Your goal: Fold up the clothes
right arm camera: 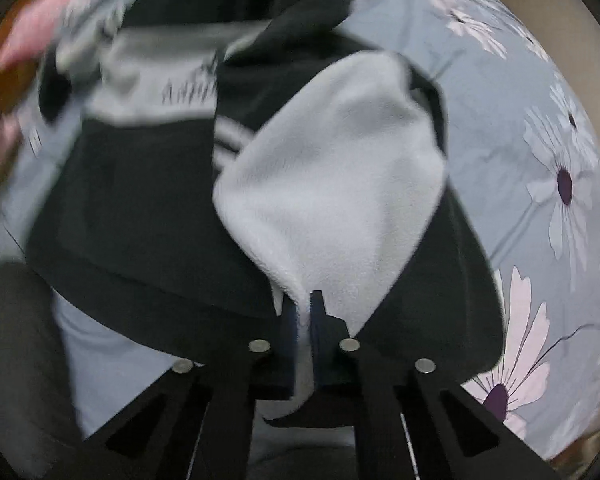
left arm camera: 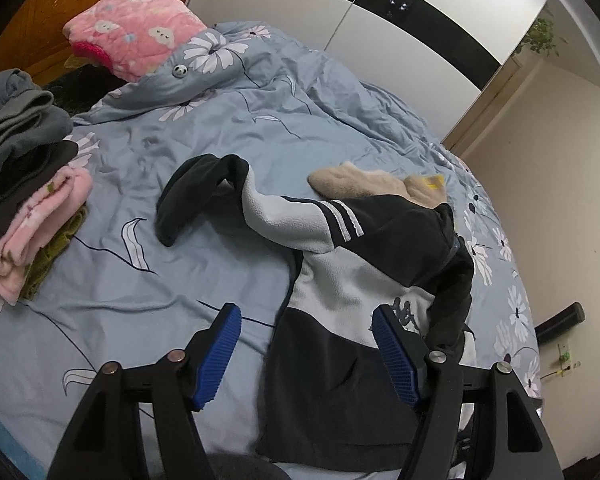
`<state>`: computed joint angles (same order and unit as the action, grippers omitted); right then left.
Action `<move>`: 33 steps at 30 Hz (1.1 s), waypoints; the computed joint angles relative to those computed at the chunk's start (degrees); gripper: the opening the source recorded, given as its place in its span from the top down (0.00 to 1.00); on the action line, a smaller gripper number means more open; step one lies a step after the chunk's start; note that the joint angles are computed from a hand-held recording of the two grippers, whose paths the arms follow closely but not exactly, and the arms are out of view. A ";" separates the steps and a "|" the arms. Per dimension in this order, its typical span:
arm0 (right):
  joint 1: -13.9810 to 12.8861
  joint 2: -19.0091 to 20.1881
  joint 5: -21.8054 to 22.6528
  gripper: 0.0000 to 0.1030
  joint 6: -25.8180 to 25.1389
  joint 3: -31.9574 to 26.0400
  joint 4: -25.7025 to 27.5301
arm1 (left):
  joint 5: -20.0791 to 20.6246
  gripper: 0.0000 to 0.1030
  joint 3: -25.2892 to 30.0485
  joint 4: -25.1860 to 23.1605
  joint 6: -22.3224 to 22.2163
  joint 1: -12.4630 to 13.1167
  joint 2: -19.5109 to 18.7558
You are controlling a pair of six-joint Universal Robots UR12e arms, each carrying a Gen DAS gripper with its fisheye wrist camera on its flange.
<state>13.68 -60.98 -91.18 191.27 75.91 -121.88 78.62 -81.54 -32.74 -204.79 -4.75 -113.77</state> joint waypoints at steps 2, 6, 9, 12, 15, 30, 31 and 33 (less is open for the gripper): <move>-1.33 -1.40 0.54 0.96 1.99 0.84 -3.40 | 0.08 0.30 0.17 0.07 0.06 -0.03 -0.07; -3.86 -3.01 -1.05 0.96 4.99 0.65 -8.21 | 0.19 0.30 1.18 -0.89 -0.20 -0.13 -0.75; -6.02 -3.15 -2.26 0.96 7.19 -0.61 -9.76 | 0.72 0.30 2.23 -2.16 -0.08 -0.25 -1.43; -8.67 -3.09 -3.34 0.96 9.38 -2.07 -11.00 | 1.79 0.30 3.52 -3.84 0.12 -0.35 -2.27; -10.15 -1.64 -7.86 0.96 9.31 -4.73 -9.83 | 3.23 0.30 5.08 -5.61 0.07 -0.49 -3.40; -14.53 10.92 -8.53 0.95 17.80 -17.86 -2.73 | 8.42 0.30 13.44 -13.86 -0.51 -1.19 -9.57; -14.43 11.46 -8.63 0.95 18.11 -18.48 -2.35 | 8.39 0.30 13.68 -14.19 -0.33 -1.23 -9.74; -14.22 11.57 -8.90 0.93 18.14 -18.54 -2.75 | 7.98 0.30 13.90 -14.68 0.04 -1.30 -9.92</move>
<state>-0.53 -49.41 -100.08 209.41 57.38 -124.63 86.60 -67.64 -47.43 -204.75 -6.05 -123.69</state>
